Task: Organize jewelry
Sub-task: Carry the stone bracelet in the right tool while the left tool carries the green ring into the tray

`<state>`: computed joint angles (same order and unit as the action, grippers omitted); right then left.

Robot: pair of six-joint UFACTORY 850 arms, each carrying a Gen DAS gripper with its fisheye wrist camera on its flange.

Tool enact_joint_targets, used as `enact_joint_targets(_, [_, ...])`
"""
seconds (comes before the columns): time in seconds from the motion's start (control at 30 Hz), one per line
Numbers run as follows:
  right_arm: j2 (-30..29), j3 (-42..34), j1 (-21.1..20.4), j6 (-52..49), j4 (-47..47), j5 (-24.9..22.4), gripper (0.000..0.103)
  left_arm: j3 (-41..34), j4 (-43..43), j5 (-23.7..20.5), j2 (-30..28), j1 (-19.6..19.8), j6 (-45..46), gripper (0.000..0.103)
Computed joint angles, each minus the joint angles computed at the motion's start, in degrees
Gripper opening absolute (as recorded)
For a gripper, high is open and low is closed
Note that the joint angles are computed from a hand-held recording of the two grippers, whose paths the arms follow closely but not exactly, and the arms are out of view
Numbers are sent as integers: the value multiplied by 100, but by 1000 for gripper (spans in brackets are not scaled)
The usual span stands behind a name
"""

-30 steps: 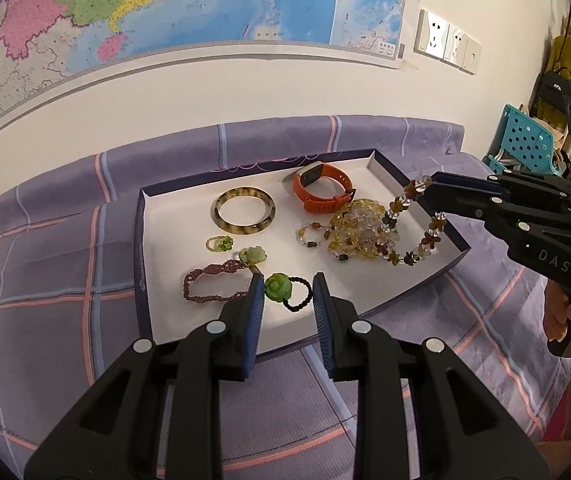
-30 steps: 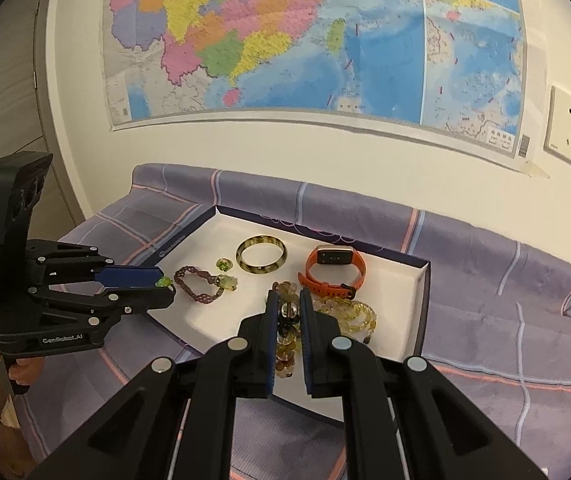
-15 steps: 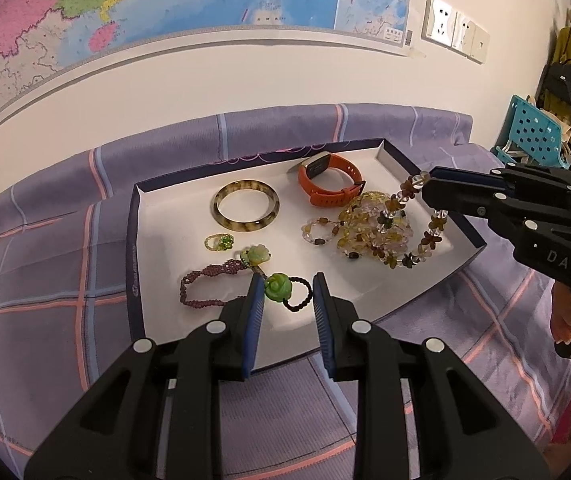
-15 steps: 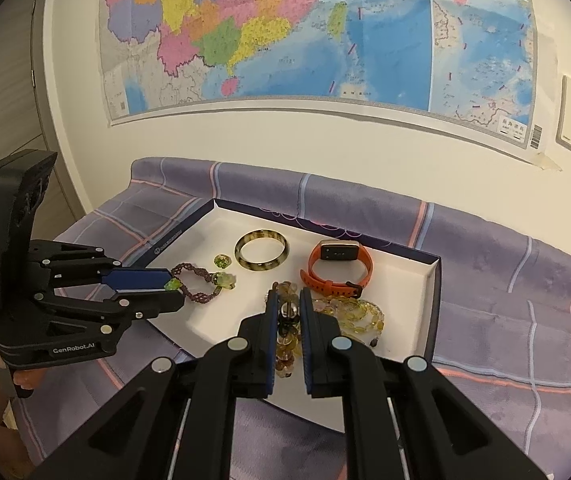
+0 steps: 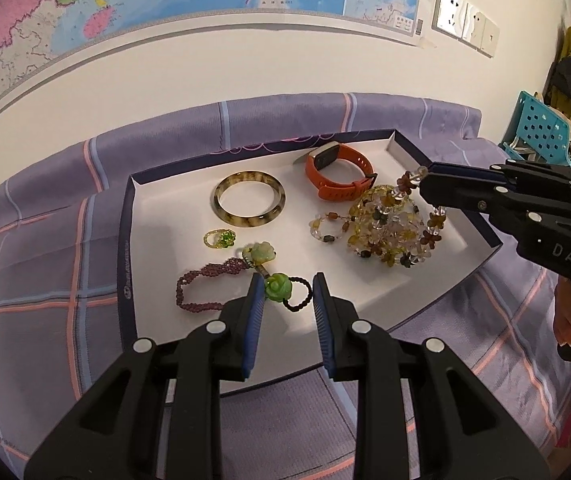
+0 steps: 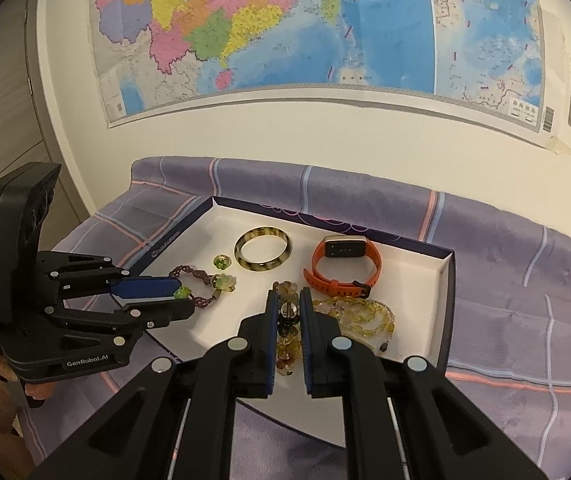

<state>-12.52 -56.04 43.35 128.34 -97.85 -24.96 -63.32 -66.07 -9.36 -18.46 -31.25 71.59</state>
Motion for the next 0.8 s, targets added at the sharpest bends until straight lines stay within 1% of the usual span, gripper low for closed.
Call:
enact_joint_targets(0.6, [-97, -25, -199, 20, 112, 91, 9, -161, 922, 83, -179, -49, -973, 25])
enact_joint_targets(0.8, [-149, -42, -274, 46, 151, 144, 9, -268, 1438, 83, -280, -71, -1510, 25])
